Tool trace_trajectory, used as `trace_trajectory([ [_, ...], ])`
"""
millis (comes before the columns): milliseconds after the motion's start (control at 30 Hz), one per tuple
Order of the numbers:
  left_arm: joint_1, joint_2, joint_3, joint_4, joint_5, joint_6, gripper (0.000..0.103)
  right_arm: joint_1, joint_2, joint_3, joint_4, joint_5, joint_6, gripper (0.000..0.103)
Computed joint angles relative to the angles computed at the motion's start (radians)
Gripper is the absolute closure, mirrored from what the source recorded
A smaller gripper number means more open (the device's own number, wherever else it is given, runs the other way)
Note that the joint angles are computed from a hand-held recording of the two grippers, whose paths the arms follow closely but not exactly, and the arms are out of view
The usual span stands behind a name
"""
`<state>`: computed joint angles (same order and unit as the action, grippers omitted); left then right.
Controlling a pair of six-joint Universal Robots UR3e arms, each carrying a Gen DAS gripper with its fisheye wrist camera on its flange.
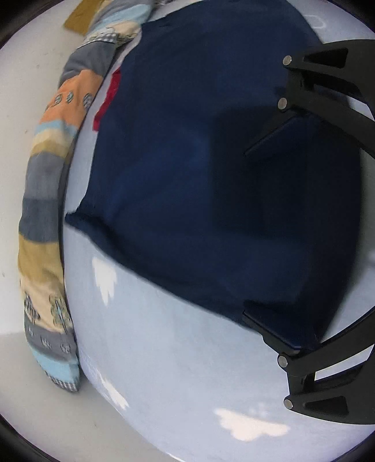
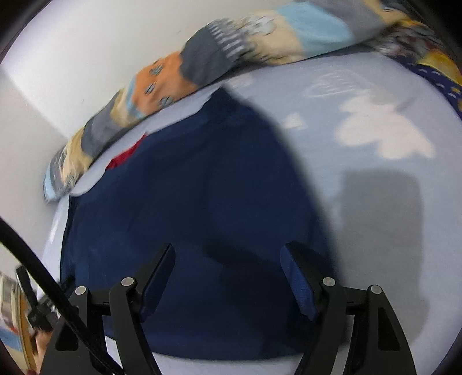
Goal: Fold large clothes
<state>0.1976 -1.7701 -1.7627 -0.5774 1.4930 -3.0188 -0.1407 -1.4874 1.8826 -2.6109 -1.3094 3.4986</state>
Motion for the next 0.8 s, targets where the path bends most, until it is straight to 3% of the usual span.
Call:
trace_trajectory([
  [33,0.024,0.043,-0.041,-0.004,-0.006,-0.007,0.002,-0.001,-0.042,-0.002,0.052,-0.07,0.009,0.023],
  [100,0.084,0.127,-0.115,-0.029,-0.054,-0.025,0.002,-0.061,-0.158,0.065,0.082,-0.063,0.018,0.022],
  [167,0.162,0.229,-0.181,-0.085,-0.122,-0.022,0.002,-0.147,-0.286,0.142,0.107,0.016,0.011,0.022],
  [267,0.32,0.354,-0.205,-0.292,-0.277,-0.016,0.002,-0.245,-0.44,0.217,0.179,0.105,0.003,0.02],
  [367,0.451,0.439,-0.226,-0.48,-0.412,0.024,0.002,-0.366,-0.552,0.298,0.264,0.277,0.001,0.02],
  [600,0.501,0.553,-0.29,-0.617,-0.433,0.086,0.002,-0.444,-0.624,0.476,0.32,0.462,0.091,0.02],
  [700,0.525,0.566,-0.288,-0.653,-0.473,0.104,0.002,-0.452,-0.623,0.559,0.253,0.533,0.158,0.02],
  [800,0.536,0.566,-0.288,-0.669,-0.502,0.112,0.002,-0.409,-0.537,0.586,0.079,0.541,0.22,0.02],
])
